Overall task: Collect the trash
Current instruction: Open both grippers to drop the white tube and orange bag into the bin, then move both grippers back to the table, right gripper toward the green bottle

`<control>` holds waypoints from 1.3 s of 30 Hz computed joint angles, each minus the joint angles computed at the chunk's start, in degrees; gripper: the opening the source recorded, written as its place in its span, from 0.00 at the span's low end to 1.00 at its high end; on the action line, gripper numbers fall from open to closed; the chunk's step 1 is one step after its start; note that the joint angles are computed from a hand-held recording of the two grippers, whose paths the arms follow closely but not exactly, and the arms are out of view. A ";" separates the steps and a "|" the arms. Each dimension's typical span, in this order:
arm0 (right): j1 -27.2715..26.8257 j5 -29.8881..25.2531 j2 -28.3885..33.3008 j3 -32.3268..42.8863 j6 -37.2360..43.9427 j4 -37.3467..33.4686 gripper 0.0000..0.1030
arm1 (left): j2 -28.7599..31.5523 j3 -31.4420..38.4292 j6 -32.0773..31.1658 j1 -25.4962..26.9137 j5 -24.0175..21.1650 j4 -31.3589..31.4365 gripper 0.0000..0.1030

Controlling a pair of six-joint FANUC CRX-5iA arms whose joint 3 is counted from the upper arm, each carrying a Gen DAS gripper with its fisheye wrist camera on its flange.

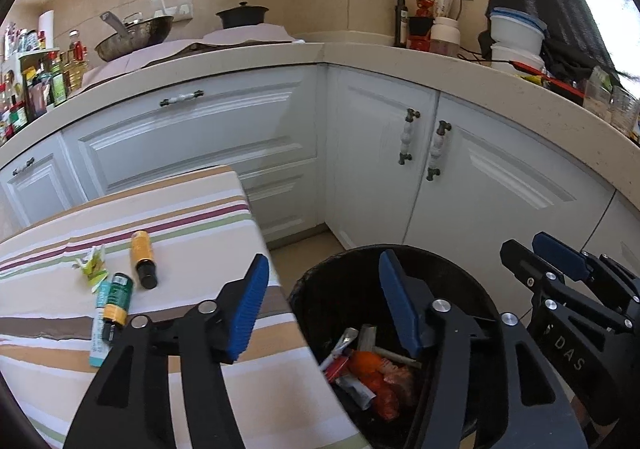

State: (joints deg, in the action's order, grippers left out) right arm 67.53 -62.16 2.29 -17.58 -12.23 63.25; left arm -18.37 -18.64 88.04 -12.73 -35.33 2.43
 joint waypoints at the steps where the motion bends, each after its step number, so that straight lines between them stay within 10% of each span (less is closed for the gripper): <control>1: 0.04 0.25 0.24 0.33 0.14 -0.11 0.39 | -0.55 -0.32 -0.10 0.49 -0.09 0.13 0.57; 24: 1.90 14.40 17.88 24.32 17.42 -7.77 0.39 | -16.52 -8.99 -4.77 28.19 -6.87 -1.47 0.61; 39: 2.09 8.07 33.22 49.10 36.16 -24.61 0.39 | -17.85 -13.35 -15.22 44.46 -7.33 8.16 0.61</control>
State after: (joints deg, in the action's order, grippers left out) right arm 69.62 -54.09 35.51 31.52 23.92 38.64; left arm -36.22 -31.99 72.82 31.73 -42.66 10.59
